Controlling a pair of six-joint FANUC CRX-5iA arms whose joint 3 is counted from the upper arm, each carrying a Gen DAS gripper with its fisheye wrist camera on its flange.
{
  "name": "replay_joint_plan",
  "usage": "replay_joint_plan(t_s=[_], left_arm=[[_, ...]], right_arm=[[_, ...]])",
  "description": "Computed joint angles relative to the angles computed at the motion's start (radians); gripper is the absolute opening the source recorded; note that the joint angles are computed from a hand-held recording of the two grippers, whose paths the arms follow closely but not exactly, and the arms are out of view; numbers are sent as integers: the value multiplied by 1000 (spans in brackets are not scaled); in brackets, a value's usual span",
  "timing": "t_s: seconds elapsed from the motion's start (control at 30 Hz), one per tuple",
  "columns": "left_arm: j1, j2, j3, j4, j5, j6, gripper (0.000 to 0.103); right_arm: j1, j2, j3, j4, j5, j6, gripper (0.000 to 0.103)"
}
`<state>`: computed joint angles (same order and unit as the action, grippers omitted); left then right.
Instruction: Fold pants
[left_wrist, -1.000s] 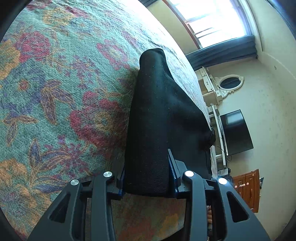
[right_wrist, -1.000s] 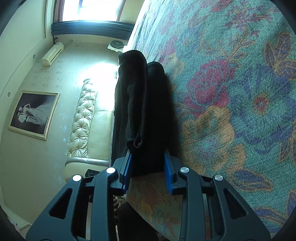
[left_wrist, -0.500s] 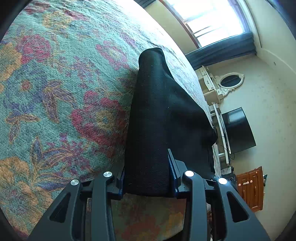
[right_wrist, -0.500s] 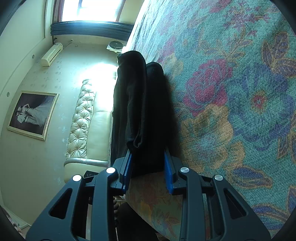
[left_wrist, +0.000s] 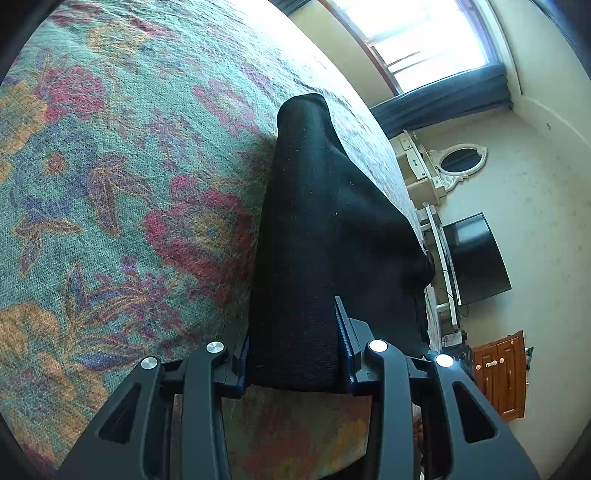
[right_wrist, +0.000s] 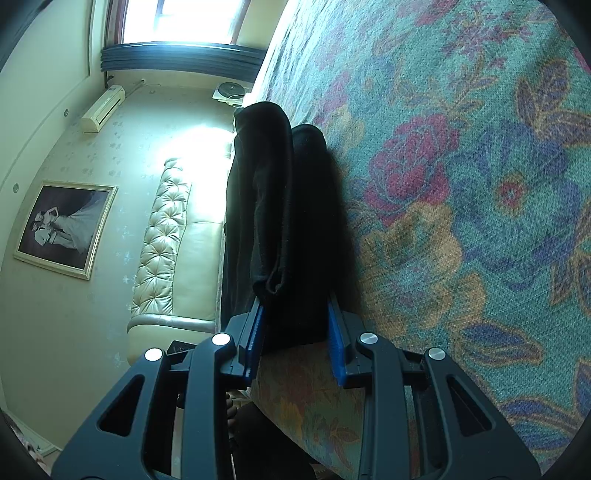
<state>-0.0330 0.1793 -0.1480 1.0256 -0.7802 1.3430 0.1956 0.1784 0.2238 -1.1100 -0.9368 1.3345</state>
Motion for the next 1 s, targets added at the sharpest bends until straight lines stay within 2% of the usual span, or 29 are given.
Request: replay_joint_plan(t_s=[0.53, 0.67, 0.77, 0.93, 1.0], left_arm=[[16, -13, -6, -11, -26, 4, 37], [29, -11, -24, 27, -40, -45, 39], [33, -6, -49, 99, -42, -103, 44], [53, -22, -108, 248, -70, -234, 54], [73, -26, -118, 295, -99, -300, 56]], right_arm=[[-9, -14, -22, -15, -5, 17, 30], [-12, -7, -25, -10, -17, 25, 32], [-30, 6, -6, -31, -57, 57, 42], [-76, -10, 8, -50, -77, 132, 84], [-75, -7, 29, 19, -68, 104, 88]])
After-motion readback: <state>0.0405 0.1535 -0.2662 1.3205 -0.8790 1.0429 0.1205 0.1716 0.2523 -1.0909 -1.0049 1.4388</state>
